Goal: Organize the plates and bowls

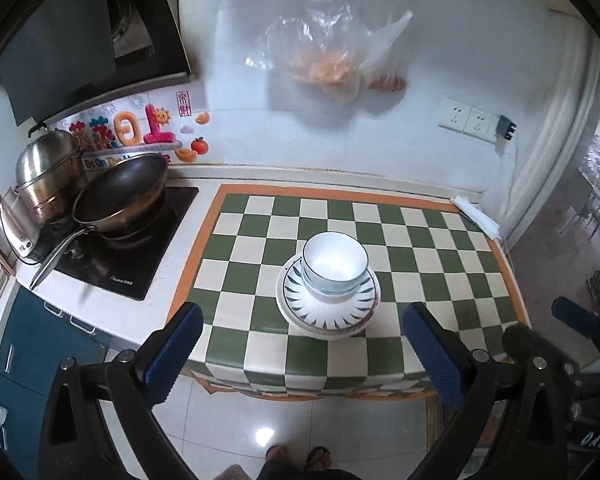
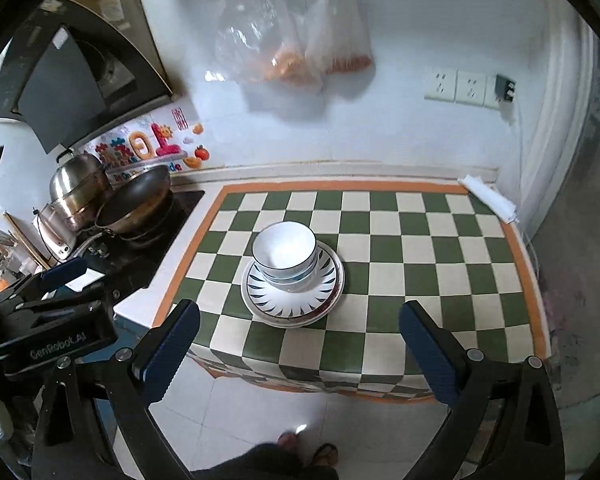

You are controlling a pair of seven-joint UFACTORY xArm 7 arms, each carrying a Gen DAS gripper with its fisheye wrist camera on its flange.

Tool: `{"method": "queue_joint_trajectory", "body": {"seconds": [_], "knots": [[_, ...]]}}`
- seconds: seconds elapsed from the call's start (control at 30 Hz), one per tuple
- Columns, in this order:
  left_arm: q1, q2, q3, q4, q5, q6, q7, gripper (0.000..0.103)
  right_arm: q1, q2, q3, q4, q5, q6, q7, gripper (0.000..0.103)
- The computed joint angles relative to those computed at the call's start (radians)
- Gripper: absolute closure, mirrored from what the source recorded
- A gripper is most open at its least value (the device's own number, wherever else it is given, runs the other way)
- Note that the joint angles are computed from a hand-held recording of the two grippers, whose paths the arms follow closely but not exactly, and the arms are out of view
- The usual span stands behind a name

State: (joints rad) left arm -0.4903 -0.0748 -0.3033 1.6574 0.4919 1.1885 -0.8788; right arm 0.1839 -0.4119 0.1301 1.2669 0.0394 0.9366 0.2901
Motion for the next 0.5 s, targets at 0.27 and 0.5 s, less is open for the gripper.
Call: {"method": "queue_joint_trajectory", "body": {"seconds": [0.27, 0.5], "knots": [[0.025, -0.17, -0.048, -0.103, -0.036, 0.027, 0.017, 0.0, -0.014, -0.147, 0.068, -0.012, -0.058, 0.073, 0.103, 0.001], [0.088, -0.301, -0.101, -0.178, -0.075, 0.072, 0.065, 0.0, -0.023, -0.232, 0.135, -0.006, -0.096, 0.153, 0.202, 0.001]]}}
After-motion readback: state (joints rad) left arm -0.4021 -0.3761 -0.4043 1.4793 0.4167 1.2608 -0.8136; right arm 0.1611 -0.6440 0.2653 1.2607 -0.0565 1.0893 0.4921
